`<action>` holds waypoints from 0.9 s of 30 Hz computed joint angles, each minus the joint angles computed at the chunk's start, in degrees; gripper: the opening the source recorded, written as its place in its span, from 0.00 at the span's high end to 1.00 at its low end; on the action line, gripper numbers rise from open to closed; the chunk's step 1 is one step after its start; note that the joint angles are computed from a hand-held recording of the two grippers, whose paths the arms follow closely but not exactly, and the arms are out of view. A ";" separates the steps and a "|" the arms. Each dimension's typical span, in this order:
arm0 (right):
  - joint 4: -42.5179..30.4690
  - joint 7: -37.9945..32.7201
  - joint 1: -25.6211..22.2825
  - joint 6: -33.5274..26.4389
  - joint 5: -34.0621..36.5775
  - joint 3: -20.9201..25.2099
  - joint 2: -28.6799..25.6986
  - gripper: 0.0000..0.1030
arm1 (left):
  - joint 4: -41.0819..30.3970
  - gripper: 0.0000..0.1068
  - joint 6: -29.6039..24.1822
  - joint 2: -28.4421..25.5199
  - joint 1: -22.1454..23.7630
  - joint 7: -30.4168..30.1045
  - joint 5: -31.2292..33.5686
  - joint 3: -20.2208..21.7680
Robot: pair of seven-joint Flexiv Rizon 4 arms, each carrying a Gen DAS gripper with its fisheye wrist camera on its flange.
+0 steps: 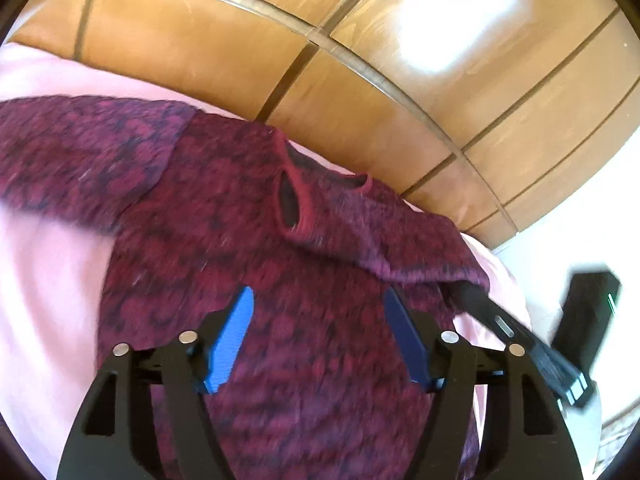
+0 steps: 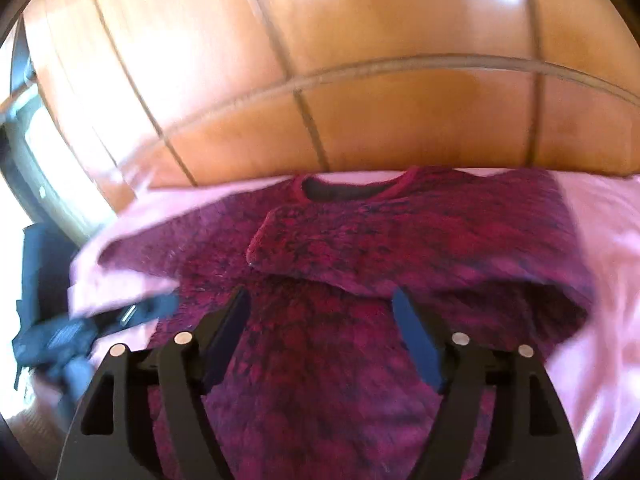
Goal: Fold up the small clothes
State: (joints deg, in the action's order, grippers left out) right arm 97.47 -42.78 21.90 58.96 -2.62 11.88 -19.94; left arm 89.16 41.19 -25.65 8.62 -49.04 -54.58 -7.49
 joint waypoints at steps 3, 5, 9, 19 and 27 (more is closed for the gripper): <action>5.97 6.03 -0.14 1.67 -0.90 -1.40 5.25 0.27 | -6.44 0.37 -1.63 -4.54 -1.37 -5.83 4.48 -0.03; 9.91 9.78 -0.71 0.74 -2.37 -2.06 8.49 0.27 | -9.74 0.37 -2.28 -6.89 -1.94 -9.89 7.42 -0.07; 14.39 16.17 -2.01 -2.31 -5.42 -2.69 11.31 0.33 | -18.27 0.52 -6.70 -12.40 -2.77 -20.02 14.73 0.65; 14.22 18.87 -4.36 3.12 -6.64 -3.09 8.71 0.57 | -16.18 0.91 3.88 -9.94 -0.89 -18.36 16.10 -1.43; 6.61 10.12 -4.58 -2.23 1.18 -0.38 0.97 0.69 | -14.27 0.91 5.24 -9.97 0.33 -18.45 19.90 1.45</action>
